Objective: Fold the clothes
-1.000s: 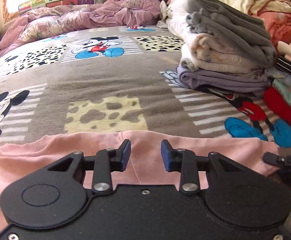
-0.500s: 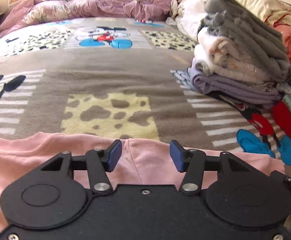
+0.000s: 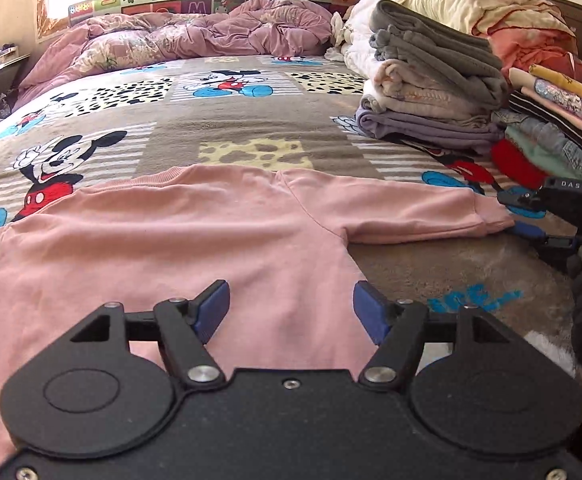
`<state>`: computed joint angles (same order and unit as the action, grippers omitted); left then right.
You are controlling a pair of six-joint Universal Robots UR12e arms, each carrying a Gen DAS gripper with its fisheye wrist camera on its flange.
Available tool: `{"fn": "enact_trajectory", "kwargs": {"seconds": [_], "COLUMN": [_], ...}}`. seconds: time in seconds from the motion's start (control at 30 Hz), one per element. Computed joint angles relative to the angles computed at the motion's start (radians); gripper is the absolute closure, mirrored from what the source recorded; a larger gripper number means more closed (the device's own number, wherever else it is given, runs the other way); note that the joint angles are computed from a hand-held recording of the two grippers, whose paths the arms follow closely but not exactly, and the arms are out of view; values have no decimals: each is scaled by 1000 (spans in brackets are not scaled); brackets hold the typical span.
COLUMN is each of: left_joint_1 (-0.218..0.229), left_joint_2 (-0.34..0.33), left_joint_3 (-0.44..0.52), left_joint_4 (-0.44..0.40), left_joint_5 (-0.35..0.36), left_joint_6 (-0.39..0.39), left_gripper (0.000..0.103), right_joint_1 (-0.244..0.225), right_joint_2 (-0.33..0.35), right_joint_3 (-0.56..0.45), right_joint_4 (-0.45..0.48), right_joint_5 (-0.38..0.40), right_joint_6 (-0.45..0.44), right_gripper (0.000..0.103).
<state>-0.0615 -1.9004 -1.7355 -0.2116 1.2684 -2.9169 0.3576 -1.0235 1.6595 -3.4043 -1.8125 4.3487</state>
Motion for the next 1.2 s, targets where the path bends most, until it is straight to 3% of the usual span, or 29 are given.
{"fn": "enact_trajectory", "kwargs": {"seconds": [0.1, 0.27, 0.3, 0.37, 0.4, 0.43, 0.47, 0.57, 0.67, 0.77, 0.9, 0.97, 1.07, 1.13, 1.2], "left_joint_1": [-31, -121, -123, -98, -83, -68, -53, 1, 28, 41, 45, 53, 55, 62, 58], "left_joint_2": [0, -36, -43, -48, -57, -66, -75, -101, -148, -209, -304, -313, -291, -268, -254], "left_joint_3": [-3, 5, 12, 33, 54, 77, 100, 180, 276, 378, 512, 544, 533, 500, 479], "left_joint_4": [11, 109, 122, 100, 83, 63, 39, -51, -158, -270, -388, -426, -437, -392, -369], "left_joint_5": [26, 202, 216, 175, 187, 199, 211, 215, 231, 224, 196, 157, 152, 124, 100], "left_joint_6": [103, 332, 323, 222, 162, 101, 42, -100, -102, -112, -166, -247, -198, -201, -167], "left_gripper": [36, 34, 34, 35, 35, 39, 49, 51, 57, 60, 58, 51, 51, 51, 51], "right_joint_1": [-2, -11, -15, -20, -18, -14, -10, 5, 20, 26, 40, 52, 87, 107, 118], "right_joint_2": [-18, -40, -41, -41, -43, -43, -44, -35, -14, 19, 68, 83, 84, 84, 83], "right_joint_3": [22, 64, 71, 81, 82, 79, 76, 49, 4, -54, -150, -189, -236, -260, -268], "right_joint_4": [4, -19, -33, -52, -57, -58, -60, -96, -141, -152, -108, -51, 119, 213, 246], "right_joint_5": [-4, 23, 38, 55, 52, 44, 37, 43, 136, 277, 466, 540, 576, 578, 573], "right_joint_6": [-19, -40, -38, -39, -50, -77, -104, -253, -418, -488, -607, -700, -919, -1040, -1089], "right_gripper": [67, 66, 67, 68, 67, 66, 65, 64, 64, 64, 64, 64, 64, 64, 64]}}
